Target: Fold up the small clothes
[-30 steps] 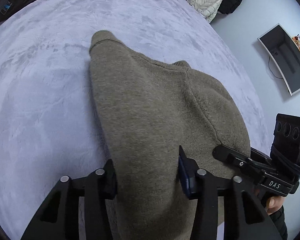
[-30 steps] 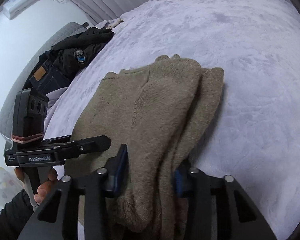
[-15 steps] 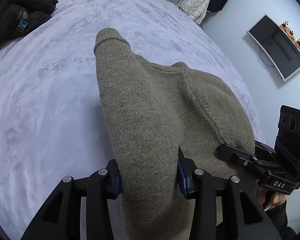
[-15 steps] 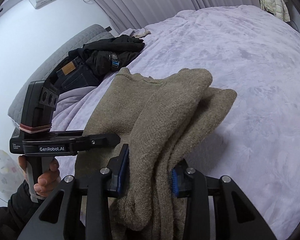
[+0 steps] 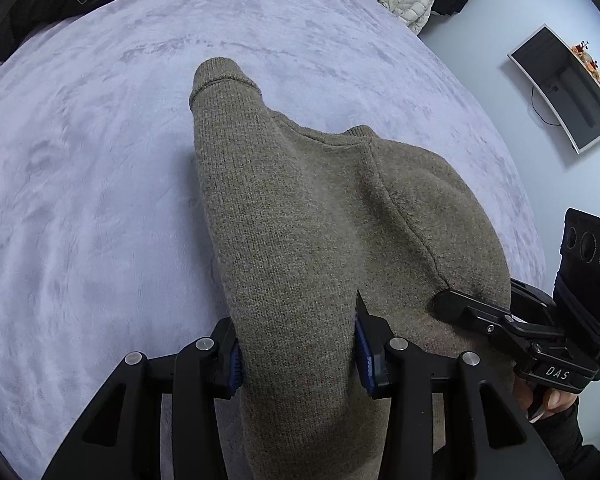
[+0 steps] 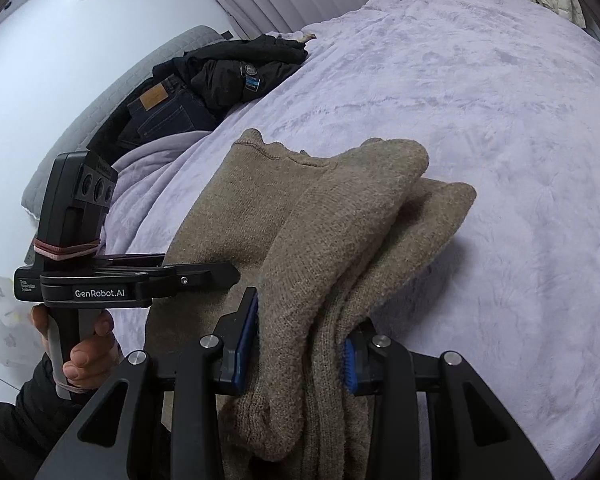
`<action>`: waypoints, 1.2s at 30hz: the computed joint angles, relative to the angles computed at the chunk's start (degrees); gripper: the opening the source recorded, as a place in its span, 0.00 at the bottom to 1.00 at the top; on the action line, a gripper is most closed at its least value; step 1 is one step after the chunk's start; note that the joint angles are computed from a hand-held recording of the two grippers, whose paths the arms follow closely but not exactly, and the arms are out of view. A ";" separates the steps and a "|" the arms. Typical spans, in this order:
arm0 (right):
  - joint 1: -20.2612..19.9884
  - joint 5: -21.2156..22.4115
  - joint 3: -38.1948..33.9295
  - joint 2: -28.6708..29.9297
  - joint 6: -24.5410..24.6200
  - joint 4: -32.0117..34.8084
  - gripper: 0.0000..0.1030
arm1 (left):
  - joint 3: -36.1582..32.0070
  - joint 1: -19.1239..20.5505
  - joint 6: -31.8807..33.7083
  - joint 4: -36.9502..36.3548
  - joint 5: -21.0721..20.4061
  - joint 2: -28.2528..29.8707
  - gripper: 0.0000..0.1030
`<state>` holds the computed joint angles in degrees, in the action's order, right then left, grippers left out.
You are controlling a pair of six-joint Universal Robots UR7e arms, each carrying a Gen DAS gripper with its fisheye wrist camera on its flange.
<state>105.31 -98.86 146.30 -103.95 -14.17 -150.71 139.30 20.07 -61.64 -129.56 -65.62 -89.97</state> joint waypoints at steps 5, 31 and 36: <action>-0.06 -5.97 2.19 1.97 -1.12 -4.60 0.52 | 3.46 -1.72 -5.87 1.91 3.75 -2.91 0.84; 8.39 -12.17 11.76 -10.21 -25.57 -1.60 0.66 | 8.12 -15.74 -0.85 1.49 6.70 -1.20 0.92; 7.76 -9.59 9.66 -12.04 -23.96 4.05 0.66 | 4.03 -16.23 0.51 5.92 7.24 0.86 0.94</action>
<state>113.06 -108.45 155.97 -115.99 -38.13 -146.66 143.32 3.84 -61.13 -123.64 -58.38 -89.11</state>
